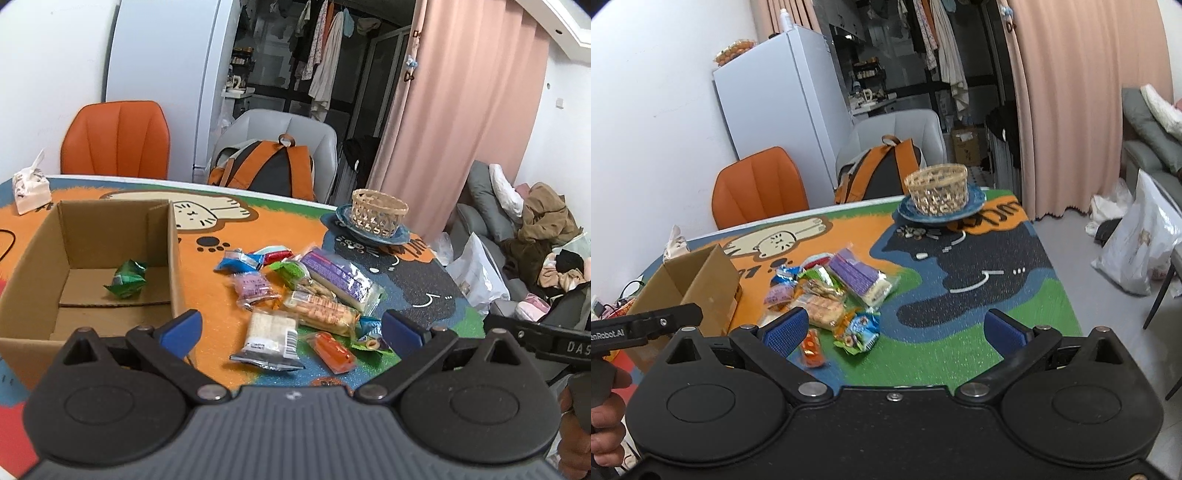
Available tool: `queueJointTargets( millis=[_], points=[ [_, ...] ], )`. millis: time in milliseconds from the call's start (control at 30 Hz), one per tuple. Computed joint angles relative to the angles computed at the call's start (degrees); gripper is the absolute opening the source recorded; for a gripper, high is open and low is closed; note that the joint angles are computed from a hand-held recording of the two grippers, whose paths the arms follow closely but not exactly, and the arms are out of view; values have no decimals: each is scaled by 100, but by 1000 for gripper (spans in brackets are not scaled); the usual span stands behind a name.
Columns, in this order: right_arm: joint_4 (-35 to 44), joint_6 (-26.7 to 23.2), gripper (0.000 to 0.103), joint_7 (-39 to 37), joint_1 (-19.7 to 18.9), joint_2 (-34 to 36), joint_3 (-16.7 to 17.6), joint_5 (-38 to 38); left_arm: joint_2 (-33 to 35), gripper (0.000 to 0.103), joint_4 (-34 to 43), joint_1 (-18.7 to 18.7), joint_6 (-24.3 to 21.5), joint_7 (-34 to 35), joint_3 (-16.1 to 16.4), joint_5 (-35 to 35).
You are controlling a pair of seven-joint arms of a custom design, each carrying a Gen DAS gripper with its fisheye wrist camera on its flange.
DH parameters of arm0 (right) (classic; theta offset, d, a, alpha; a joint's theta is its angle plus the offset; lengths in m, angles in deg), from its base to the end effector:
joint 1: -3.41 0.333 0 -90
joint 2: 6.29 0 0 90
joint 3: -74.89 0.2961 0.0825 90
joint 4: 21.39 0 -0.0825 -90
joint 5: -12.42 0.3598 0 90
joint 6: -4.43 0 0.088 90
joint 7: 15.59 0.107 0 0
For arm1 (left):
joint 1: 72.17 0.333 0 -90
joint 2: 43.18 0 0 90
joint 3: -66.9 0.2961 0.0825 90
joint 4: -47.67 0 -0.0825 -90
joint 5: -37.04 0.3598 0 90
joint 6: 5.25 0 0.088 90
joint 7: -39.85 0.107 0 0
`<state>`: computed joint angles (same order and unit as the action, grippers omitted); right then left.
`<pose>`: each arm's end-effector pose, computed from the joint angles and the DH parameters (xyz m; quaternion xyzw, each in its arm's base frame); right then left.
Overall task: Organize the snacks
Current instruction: 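Move both tools back toward the snack pile, then grasp the blue-wrapped candy with the right gripper while the left gripper grasps the white bread pack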
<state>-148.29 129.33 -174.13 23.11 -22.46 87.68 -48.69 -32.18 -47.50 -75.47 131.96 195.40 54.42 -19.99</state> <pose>0.4200 0.2377 0.5245 -0.3180 0.8149 -0.3811 0.2994 0.6139 -0.1688 0.5471 -0.3189 0.8153 -0.4778 0.0727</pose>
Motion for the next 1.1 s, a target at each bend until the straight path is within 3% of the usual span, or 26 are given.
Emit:
queueJointTargets(
  millis=[100,200,533,633,700,833,1100],
  points=[
    [-108,326,101,9,-37,30,-96,-32,46,100,-2,-44,14,-71,-15,70],
    [-144,731,89,-59,-106,137,-207,-20,81,99,-37,-109,173,-64,-59,82],
    [-33,1718,74,-153,-388,565,-464,-97,476,80,144,-370,695,-534,-152,658],
    [106,1906,74,-227,-455,776,-532,-119,543,79,107,-444,1057,-493,-212,794],
    [201,1998,74,-302,-481,912,-579,-137,641,77,231,-460,923,-724,-206,962],
    [321,2241,74,-385,-522,1113,-685,-112,725,76,219,-516,1250,-765,-267,1092],
    [535,2504,66,-591,-516,1462,-828,31,1104,76,419,-760,1660,-1602,-147,1915]
  ],
)
